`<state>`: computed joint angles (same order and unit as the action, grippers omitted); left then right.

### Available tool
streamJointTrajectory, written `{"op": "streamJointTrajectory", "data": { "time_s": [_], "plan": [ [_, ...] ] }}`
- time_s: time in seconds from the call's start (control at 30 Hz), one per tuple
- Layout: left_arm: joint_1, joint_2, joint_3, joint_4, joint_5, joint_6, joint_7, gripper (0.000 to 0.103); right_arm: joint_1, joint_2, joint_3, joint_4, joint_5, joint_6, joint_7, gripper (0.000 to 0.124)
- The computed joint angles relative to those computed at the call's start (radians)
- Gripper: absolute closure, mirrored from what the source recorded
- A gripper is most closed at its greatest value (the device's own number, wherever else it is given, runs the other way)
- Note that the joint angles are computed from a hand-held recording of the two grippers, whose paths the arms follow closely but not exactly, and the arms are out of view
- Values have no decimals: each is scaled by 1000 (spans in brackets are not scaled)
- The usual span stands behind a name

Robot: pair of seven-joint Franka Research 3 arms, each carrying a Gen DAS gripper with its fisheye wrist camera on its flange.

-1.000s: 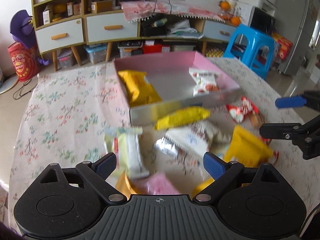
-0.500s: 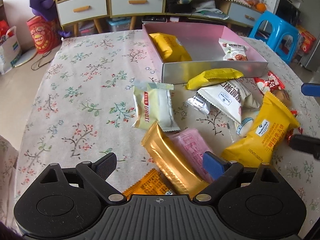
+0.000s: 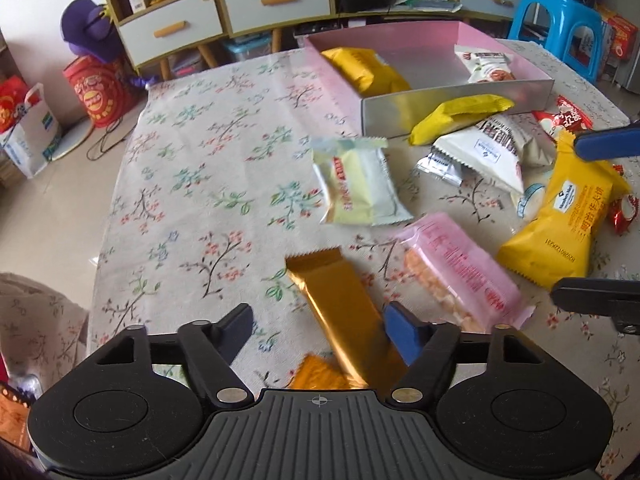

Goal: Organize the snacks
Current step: 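Grasp the pink wrapped pastry with the right tool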

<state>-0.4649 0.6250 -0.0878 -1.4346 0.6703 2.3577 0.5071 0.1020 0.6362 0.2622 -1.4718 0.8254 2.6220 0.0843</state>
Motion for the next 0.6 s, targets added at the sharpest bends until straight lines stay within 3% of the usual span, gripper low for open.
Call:
{"op": "streamJointTrajectory", "data": {
  "time_s": [0.2, 0.4, 0.53, 0.6],
  "plan": [
    [14, -39, -1, -60, 5, 55, -24, 42, 43, 32, -33, 52, -79, -99, 124, 55],
    [33, -50, -14, -84, -14, 100, -16, 55, 100, 101, -82, 152, -204, -188, 327, 72],
    [35, -52, -14, -89, -24, 119, -11, 56, 124, 153, -102, 225, -278, -236, 444, 88],
    [34, -47, -14, -81, -27, 117, -4, 56, 126, 157, -99, 224, -299, -221, 459, 97]
  ]
}}
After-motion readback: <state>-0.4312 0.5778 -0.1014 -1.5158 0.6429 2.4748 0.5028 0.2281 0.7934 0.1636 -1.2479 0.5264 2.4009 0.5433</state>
